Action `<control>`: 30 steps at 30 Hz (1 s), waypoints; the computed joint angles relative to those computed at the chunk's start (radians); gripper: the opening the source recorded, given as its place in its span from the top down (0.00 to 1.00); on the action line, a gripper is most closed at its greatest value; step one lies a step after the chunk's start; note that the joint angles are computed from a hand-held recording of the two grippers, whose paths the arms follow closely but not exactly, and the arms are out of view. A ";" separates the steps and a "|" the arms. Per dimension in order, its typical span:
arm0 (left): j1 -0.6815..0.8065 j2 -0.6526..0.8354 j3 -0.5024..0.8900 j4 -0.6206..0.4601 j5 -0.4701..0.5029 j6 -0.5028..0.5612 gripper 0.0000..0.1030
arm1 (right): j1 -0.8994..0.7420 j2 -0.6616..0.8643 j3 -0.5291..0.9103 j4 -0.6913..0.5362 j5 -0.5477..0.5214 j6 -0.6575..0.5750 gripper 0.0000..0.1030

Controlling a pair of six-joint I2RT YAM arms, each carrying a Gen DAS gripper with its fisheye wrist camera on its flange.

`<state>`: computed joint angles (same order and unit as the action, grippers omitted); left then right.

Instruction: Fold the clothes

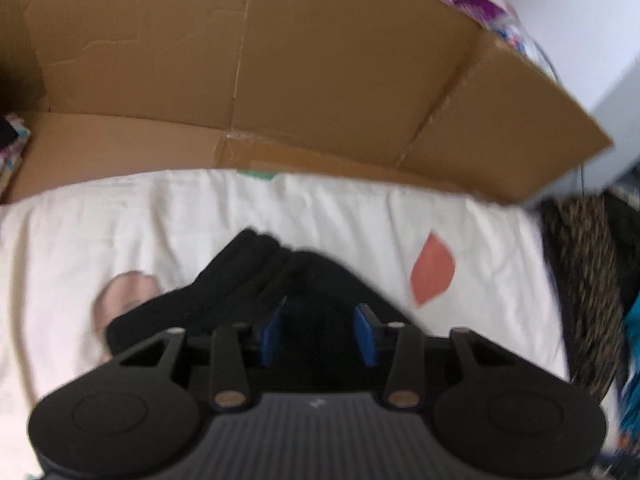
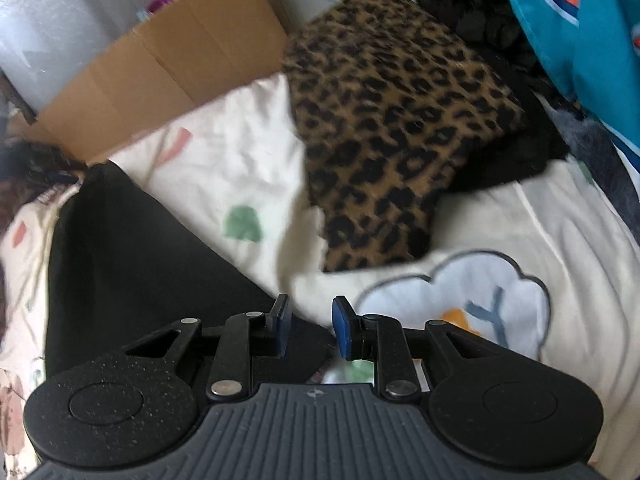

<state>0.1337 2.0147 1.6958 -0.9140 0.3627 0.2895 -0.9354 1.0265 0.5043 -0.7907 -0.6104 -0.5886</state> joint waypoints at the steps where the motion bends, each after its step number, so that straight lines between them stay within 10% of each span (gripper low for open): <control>1: 0.003 -0.010 -0.019 0.000 -0.018 0.026 0.59 | 0.023 -0.006 -0.002 -0.001 -0.013 0.009 0.71; 13: 0.003 -0.036 -0.209 0.157 -0.195 0.182 0.66 | 0.431 -0.058 -0.106 0.187 0.053 0.247 0.72; 30: 0.146 -0.014 -0.201 0.168 -0.133 0.264 0.62 | 0.805 0.233 -0.139 0.652 0.203 0.454 0.72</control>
<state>0.2793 2.0008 1.4945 -0.7460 0.2292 0.5535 -0.1300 1.2597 0.3650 -0.1389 -0.4075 -0.1347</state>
